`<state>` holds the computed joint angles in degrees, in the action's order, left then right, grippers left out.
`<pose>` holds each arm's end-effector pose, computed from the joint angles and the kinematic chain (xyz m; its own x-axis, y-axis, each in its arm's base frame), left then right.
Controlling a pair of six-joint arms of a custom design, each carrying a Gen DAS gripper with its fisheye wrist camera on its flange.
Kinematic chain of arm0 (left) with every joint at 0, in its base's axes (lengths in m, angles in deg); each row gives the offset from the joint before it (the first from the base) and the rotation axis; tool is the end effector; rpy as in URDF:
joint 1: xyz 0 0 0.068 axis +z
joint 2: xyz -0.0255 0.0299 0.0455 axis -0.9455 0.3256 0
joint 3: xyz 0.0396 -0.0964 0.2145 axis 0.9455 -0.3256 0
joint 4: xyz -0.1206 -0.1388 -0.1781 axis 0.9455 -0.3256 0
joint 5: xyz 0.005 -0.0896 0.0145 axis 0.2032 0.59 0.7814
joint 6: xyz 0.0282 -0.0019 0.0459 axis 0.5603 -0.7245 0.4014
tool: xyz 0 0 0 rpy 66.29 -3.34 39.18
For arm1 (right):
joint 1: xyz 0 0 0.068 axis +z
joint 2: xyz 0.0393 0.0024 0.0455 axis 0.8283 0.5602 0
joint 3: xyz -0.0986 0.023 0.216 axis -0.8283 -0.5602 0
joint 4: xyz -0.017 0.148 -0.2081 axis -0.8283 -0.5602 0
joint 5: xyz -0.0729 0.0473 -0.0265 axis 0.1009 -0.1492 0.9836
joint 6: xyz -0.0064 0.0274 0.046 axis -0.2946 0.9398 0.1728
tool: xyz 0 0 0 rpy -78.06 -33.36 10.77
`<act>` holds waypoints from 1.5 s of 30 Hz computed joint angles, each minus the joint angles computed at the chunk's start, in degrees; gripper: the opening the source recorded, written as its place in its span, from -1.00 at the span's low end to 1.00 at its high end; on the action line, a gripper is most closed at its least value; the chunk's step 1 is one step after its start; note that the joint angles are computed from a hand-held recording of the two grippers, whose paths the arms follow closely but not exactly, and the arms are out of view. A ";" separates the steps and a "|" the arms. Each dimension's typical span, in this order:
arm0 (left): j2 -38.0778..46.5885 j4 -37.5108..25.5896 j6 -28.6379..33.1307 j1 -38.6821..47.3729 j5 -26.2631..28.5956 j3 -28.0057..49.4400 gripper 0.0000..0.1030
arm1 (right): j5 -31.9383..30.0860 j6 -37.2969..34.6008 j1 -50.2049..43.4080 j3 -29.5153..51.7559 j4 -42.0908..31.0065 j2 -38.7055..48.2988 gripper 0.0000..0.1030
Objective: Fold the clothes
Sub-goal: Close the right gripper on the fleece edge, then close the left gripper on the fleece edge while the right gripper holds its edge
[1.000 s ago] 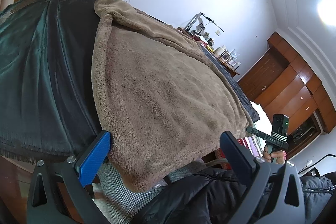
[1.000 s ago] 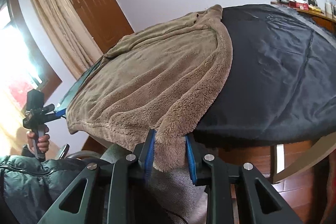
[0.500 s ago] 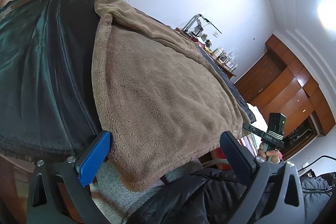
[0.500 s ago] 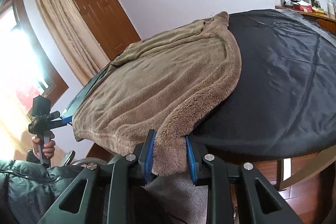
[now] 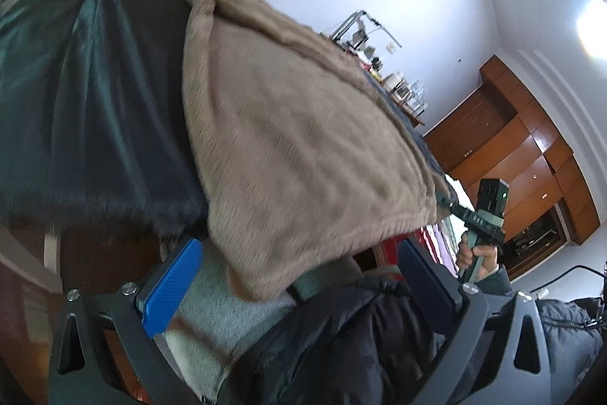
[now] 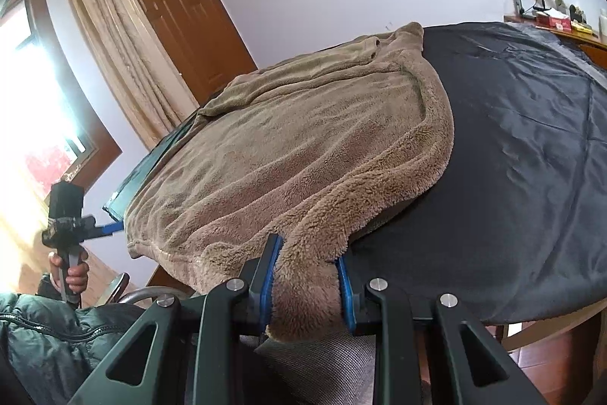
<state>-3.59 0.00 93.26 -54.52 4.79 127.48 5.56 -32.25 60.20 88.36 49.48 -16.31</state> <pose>0.1797 0.0228 0.2167 -0.8320 0.1272 -0.5400 0.4924 0.6176 -0.6133 0.2096 0.0224 0.1605 -0.6307 0.3034 -0.7142 -0.0001 0.9204 0.3911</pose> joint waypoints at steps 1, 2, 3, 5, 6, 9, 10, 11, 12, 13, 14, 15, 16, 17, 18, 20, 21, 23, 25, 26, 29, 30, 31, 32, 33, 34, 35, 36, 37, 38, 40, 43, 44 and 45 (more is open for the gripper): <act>1.00 -0.61 1.13 0.30 0.10 -0.17 1.00 | 0.07 -0.01 0.03 -0.04 0.00 -0.06 -0.44; 2.20 -1.00 1.94 0.17 0.66 -0.14 1.00 | 0.20 -0.03 0.11 -0.06 -0.06 -0.14 -0.43; 3.43 -1.40 2.77 0.03 1.22 -0.09 1.00 | 0.33 -0.06 0.18 -0.08 -0.12 -0.22 -0.43; 5.74 -0.42 2.65 -1.34 1.89 -0.07 1.00 | 0.52 -0.13 0.30 -0.05 -0.32 -0.35 -0.43; 6.90 0.41 2.25 -2.23 2.16 -0.04 1.00 | 0.40 -0.16 0.23 -0.05 -0.39 -0.40 -0.43; 9.15 5.08 -1.57 -5.32 1.04 -0.73 1.00 | -0.16 -0.38 -0.15 -0.21 -0.36 -0.58 -0.43; 9.72 6.26 -2.51 -6.09 0.71 -0.99 1.00 | -0.35 -0.48 -0.30 -0.29 -0.31 -0.68 -0.43; 10.19 6.62 -2.66 -6.40 0.96 -1.17 0.97 | -0.50 -0.55 -0.39 -0.42 -0.14 -0.74 -0.43; 10.75 6.76 -2.60 -6.60 1.55 -1.30 0.86 | -0.62 -0.61 -0.46 -0.56 0.09 -0.77 -0.43; 11.34 6.48 -2.22 -6.66 2.26 -1.32 0.77 | -0.74 -0.66 -0.53 -0.70 0.32 -0.80 -0.43; 11.76 5.76 -1.60 -6.53 2.92 -1.22 0.52 | -0.72 -0.69 -0.49 -0.81 0.56 -0.77 -0.43; 11.70 5.39 -1.56 -6.38 2.93 -1.24 0.30 | -0.64 -0.74 -0.43 -0.87 0.64 -0.78 -0.43; 11.41 5.19 -1.82 -6.15 2.47 -1.26 0.21 | -0.49 -0.77 -0.31 -0.84 0.65 -0.75 -0.43; 11.10 4.99 -2.09 -5.93 2.00 -1.29 0.04 | -0.30 -0.79 -0.18 -0.79 0.64 -0.71 -0.43; 11.03 4.30 -2.01 -5.50 1.67 -1.22 -0.15 | -0.12 -0.81 -0.04 -0.74 0.63 -0.67 -0.43; 11.42 1.60 -0.57 -3.91 1.37 -0.78 -0.40 | 0.06 -0.80 0.09 -0.73 0.73 -0.61 -0.43; 11.05 0.38 0.25 -3.02 1.30 -0.72 -0.47 | 0.16 -0.79 0.17 -0.72 0.72 -0.61 -0.43; 9.48 -1.11 0.44 -1.96 1.14 -0.74 -0.52 | 0.44 -0.82 0.37 -0.63 0.61 -0.60 -0.43; 7.42 -1.47 -1.57 -2.12 1.75 -0.42 -0.56 | 0.76 -0.88 0.54 -0.51 0.64 -0.47 -0.43; 6.40 -1.28 -2.90 -2.60 2.47 -0.20 -0.57 | 0.84 -0.89 0.57 -0.49 0.73 -0.36 -0.43; 4.98 -1.78 -5.63 -3.83 5.05 1.53 -0.57 | 0.88 -0.89 0.60 -0.59 1.03 -0.24 -0.43; 4.70 -2.25 -6.16 -4.11 5.91 2.20 -0.57 | 0.88 -0.88 0.62 -0.67 1.01 -0.39 -0.43; 4.58 -2.62 -6.62 -4.31 6.62 2.83 -0.57 | 0.81 -0.91 0.57 -0.72 1.03 -0.44 -0.43; 4.77 -3.03 -6.78 -4.30 7.15 3.38 -0.57 | 0.72 -0.97 0.50 -0.75 1.10 -0.42 -0.43; 5.37 -3.46 -6.66 -4.01 7.56 3.95 -0.57 | 0.69 -0.97 0.49 -0.78 1.19 -0.40 -0.43; 6.20 -3.54 -6.74 -3.64 7.79 4.49 -0.57 | 0.68 -0.95 0.50 -0.82 1.30 -0.37 -0.43; 6.98 -3.24 -7.19 -3.36 7.83 4.85 -0.57 | 0.66 -0.90 0.51 -0.94 1.54 -0.34 -0.43; 7.51 -2.04 -8.66 -3.38 7.66 4.73 -0.57 | 0.62 -0.83 0.51 -1.06 1.74 -0.33 -0.43; 8.13 -1.08 -9.82 -3.33 7.62 4.44 -0.57 | 0.58 -0.77 0.50 -1.17 1.92 -0.33 -0.43; 9.26 -1.03 -9.87 -3.18 7.89 4.29 -0.55 | 0.47 -0.68 0.44 -1.23 2.06 -0.30 -0.43; 9.49 -1.80 -9.42 -3.16 8.27 4.23 -0.46 | 0.31 -0.53 0.38 -1.28 2.22 -0.22 -0.43; 8.31 -3.01 -8.80 -3.12 8.45 4.18 -0.32 | 0.22 -0.62 0.33 -0.95 2.24 0.26 -0.43; 7.88 -3.45 -8.67 -3.12 8.63 4.42 -0.31 | 0.31 -0.61 0.40 -0.85 2.27 0.40 -0.43; 7.40 -3.92 -8.66 -3.14 8.96 5.00 -0.30 | 0.44 -0.56 0.50 -0.83 2.34 0.47 -0.43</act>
